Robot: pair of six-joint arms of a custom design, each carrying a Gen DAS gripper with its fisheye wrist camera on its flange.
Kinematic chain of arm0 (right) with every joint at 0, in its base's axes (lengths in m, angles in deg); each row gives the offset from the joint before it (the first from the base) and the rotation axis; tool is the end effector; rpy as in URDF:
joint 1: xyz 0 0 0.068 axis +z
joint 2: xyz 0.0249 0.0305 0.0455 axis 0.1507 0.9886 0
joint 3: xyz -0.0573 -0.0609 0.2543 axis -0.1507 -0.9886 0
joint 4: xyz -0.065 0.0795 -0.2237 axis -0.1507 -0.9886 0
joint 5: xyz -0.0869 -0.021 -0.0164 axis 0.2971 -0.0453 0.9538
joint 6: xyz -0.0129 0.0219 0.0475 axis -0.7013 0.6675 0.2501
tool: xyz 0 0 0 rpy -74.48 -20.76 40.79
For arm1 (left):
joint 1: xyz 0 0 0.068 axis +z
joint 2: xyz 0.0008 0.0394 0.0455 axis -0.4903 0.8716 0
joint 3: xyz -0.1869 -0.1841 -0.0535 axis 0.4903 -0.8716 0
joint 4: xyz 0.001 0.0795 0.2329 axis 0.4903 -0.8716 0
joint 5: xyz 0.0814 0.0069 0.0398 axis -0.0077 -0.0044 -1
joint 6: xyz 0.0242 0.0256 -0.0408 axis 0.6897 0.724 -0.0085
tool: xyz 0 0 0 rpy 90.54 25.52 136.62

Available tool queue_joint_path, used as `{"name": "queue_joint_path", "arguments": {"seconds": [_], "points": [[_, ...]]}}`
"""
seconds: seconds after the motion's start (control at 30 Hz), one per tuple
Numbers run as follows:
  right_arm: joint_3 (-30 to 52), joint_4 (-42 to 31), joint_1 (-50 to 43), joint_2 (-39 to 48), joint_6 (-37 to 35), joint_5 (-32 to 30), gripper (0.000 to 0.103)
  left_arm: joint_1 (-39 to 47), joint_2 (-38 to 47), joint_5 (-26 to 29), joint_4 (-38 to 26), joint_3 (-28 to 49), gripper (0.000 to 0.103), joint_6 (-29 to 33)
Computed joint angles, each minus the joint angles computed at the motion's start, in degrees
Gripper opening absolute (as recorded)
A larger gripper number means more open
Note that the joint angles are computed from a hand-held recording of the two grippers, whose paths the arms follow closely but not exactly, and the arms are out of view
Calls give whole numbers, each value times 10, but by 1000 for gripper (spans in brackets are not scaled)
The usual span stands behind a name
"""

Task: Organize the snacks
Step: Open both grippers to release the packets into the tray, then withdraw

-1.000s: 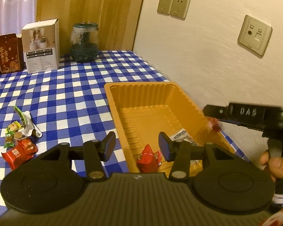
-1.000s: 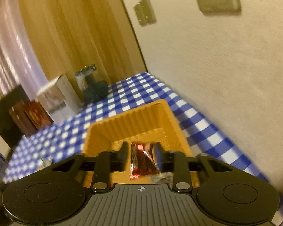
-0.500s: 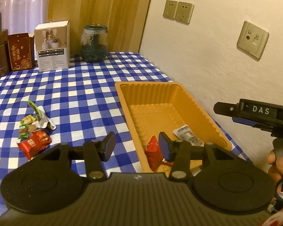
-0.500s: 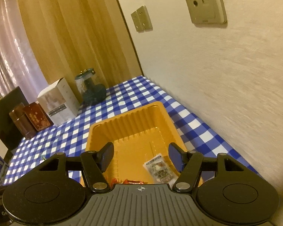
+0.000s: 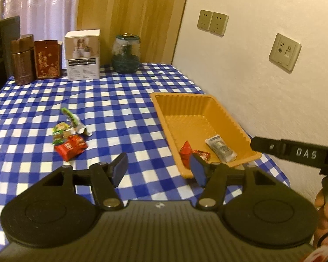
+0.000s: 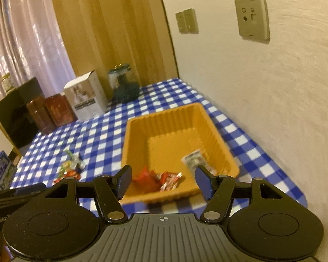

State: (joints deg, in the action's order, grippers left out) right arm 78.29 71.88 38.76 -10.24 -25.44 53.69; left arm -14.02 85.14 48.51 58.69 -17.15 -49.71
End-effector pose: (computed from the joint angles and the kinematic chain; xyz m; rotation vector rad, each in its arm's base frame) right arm 0.2098 0.1075 0.2086 0.2497 2.1688 0.2407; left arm 0.2356 0.0454 0.2001 0.2503 2.2160 -0.3606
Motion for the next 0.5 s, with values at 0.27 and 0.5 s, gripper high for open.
{"name": "queue_joint_path", "arguments": {"seconds": [0.27, 0.5], "points": [[13, -46, 96, -6, 52, 56, 64, 89, -44, 49, -78, 1, 73, 48], [31, -63, 141, 5, 82, 79, 64, 145, -53, 77, -126, 7, 77, 99]]}}
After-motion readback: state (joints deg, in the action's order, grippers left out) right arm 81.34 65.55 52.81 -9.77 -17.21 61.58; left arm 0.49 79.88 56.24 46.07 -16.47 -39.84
